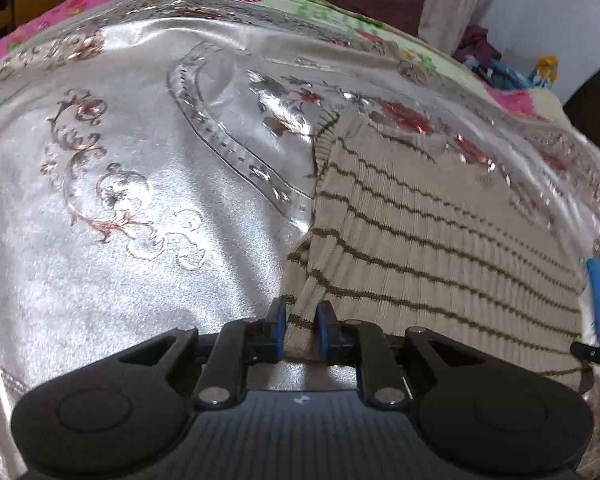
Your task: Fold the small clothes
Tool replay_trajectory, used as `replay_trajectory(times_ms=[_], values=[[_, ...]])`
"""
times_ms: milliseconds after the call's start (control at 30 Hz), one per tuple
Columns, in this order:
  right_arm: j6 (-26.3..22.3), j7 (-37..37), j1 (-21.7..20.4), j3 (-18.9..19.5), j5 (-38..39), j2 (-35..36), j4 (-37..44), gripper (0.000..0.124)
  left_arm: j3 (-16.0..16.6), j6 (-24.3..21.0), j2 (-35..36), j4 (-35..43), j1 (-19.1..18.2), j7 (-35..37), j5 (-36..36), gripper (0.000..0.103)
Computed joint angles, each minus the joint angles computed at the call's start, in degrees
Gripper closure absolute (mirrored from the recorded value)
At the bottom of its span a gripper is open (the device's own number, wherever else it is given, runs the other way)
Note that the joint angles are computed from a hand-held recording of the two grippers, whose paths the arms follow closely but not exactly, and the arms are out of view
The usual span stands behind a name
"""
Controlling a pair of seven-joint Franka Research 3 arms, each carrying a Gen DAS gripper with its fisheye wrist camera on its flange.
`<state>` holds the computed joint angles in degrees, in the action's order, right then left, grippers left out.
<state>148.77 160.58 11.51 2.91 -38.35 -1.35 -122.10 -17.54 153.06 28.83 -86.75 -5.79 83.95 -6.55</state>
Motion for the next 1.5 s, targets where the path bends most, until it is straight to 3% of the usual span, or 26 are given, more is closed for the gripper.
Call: replay_trajectory(times_ms=[200, 367, 467, 633, 700, 800, 933, 1167, 1500], values=[[-0.78, 0.67, 0.37, 1.1, -3.92, -1.62, 0.62, 0.097, -0.6, 3.84, -2.22, -3.54, 0.54, -0.45, -1.06, 0.081], [-5.92, -3.77, 1.26, 0.79, 1.84, 1.5, 2.68, 0.094, 0.4, 1.14, -2.01, -3.51, -0.44, -1.96, 0.55, 0.081], [-5.65, -1.55, 2.11, 0.83, -0.63, 0.48, 2.96, 0.094, -1.34, 2.4, -3.22, -5.33, 1.38, -1.48, -2.87, 0.081], [-6.43, -6.17, 3.41, 1.27, -1.56, 2.44, 8.52, 0.091, -3.23, 5.66, -4.74, -8.11, 3.43, -0.89, -8.38, 0.081], [-5.34, -8.8, 4.11, 1.07, 0.36, 4.62, 11.76, 0.089, -4.46, 6.57, -5.29, -9.37, 4.51, 0.26, -10.89, 0.08], [-4.86, -13.97, 5.71, 0.58, 3.82, 9.13, 17.76, 0.087, -3.78, 7.28, -5.52, -10.48, 3.79, 0.35, -10.69, 0.08], [-5.68, -21.16, 8.43, -0.18, 8.92, 16.19, 27.7, 0.082, -7.46, 8.74, -5.27, -11.6, 7.34, 3.88, -17.53, 0.08], [-12.5, -32.69, 12.33, -2.12, 15.93, 32.43, 51.42, 0.075, -10.11, 7.56, -3.83, -11.01, 9.66, 11.22, -24.49, 0.077], [-17.35, -38.92, 16.56, -6.21, 23.86, 41.06, 64.3, 0.073, -11.79, 8.11, -3.88, -11.21, 10.69, 19.21, -33.34, 0.074]])
